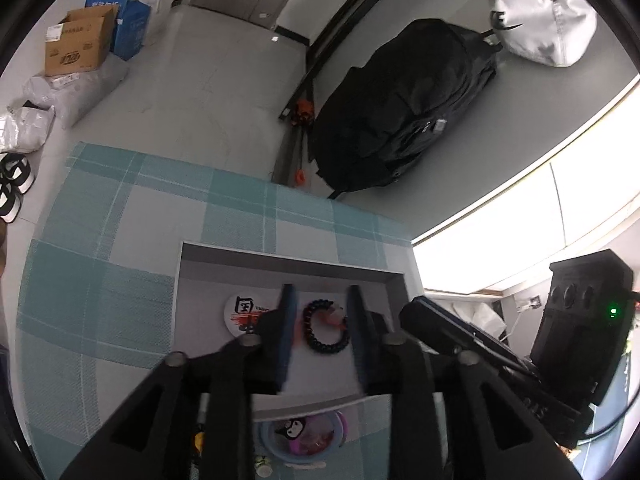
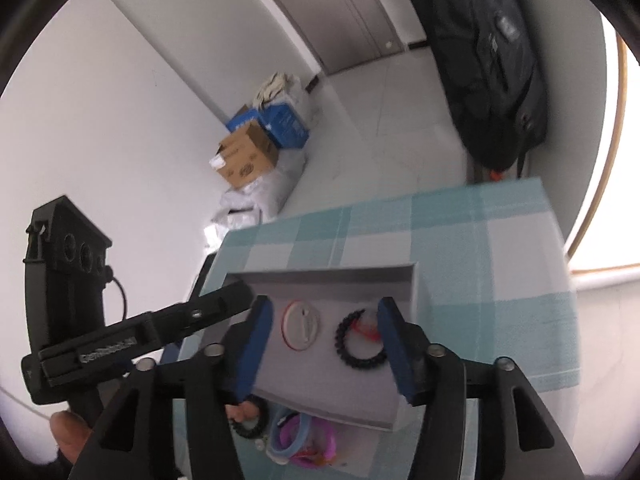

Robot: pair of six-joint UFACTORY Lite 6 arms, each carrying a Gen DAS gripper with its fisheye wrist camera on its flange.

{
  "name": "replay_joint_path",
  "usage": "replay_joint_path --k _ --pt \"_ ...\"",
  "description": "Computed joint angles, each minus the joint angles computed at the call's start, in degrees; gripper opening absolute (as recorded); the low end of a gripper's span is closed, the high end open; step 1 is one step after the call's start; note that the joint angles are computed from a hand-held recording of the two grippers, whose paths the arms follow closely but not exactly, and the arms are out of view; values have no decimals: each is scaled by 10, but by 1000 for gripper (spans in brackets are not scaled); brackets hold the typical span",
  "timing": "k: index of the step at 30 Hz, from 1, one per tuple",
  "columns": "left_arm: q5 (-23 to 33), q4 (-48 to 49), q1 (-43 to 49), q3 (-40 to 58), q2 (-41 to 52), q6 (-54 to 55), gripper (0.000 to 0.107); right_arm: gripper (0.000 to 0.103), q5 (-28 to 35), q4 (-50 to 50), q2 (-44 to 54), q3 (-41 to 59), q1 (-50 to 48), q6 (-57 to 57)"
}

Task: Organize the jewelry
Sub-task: 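Carry the charm with the right tool into the gray box while the left tool releases the disc there, then grasp the pink pig toy bead bracelet with the left tool and lift it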

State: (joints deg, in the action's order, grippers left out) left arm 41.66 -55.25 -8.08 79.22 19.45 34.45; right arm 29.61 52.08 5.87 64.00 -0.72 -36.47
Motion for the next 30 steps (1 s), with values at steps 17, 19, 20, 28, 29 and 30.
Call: replay_joint_path --k 17,19,20,28,29,30 --pt "-118 181 -16 -183 -201 -151 58 93 -12 1 -109 -82 -18 -28" --pt "-122 200 -15 -202 -215 -168 59 98 -17 3 -124 -98 -16 -33" --pt "-123 201 -12 -215 -223 -169 59 99 -19 3 -135 -108 -16 -35" --pt "-113 170 6 -265 -225 -129 59 102 -30 -40 -215 -170 0 -2" --pt "-114 165 7 -272 -223 -120 59 102 -31 -49 -225 -177 2 5" --pt "-119 170 4 -278 -222 -120 59 102 -32 -60 -233 -181 5 16"
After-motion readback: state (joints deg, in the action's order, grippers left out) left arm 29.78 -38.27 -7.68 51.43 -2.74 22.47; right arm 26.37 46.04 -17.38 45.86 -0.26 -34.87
